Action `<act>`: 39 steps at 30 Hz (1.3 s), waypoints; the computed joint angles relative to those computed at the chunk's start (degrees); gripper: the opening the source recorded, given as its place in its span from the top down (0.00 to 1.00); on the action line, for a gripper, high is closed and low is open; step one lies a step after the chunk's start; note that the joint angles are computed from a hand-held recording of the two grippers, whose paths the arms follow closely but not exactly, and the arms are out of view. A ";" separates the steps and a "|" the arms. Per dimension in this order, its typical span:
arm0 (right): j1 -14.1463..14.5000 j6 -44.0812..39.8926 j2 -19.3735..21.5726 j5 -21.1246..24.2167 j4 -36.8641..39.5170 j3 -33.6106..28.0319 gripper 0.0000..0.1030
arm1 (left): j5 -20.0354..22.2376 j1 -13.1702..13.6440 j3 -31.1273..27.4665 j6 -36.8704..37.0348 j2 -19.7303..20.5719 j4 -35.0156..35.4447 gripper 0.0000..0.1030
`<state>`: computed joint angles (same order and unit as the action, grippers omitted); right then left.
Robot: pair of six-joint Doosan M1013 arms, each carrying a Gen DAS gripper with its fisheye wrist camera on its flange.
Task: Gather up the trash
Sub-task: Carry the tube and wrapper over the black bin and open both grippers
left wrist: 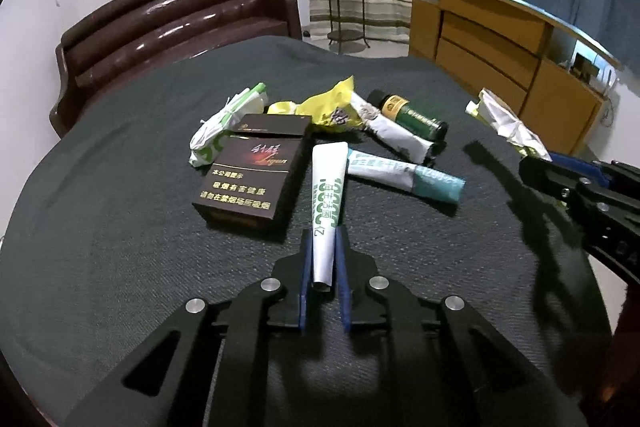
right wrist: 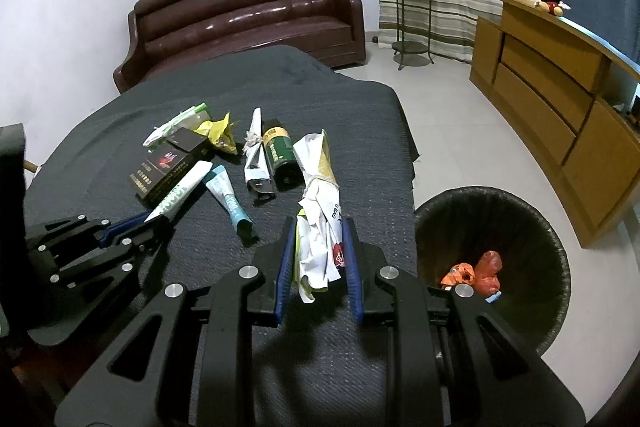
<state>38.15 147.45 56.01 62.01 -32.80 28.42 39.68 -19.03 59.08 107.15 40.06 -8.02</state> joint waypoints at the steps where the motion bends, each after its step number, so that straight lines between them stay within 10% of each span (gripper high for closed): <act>1: 0.02 0.18 -0.10 0.04 -0.08 0.19 0.78 | -0.37 0.01 0.42 -0.05 -0.22 -0.45 0.88; 39: -1.37 19.46 -12.69 4.09 -13.35 24.43 0.78 | -4.00 -7.01 0.92 7.44 -0.94 -10.05 0.88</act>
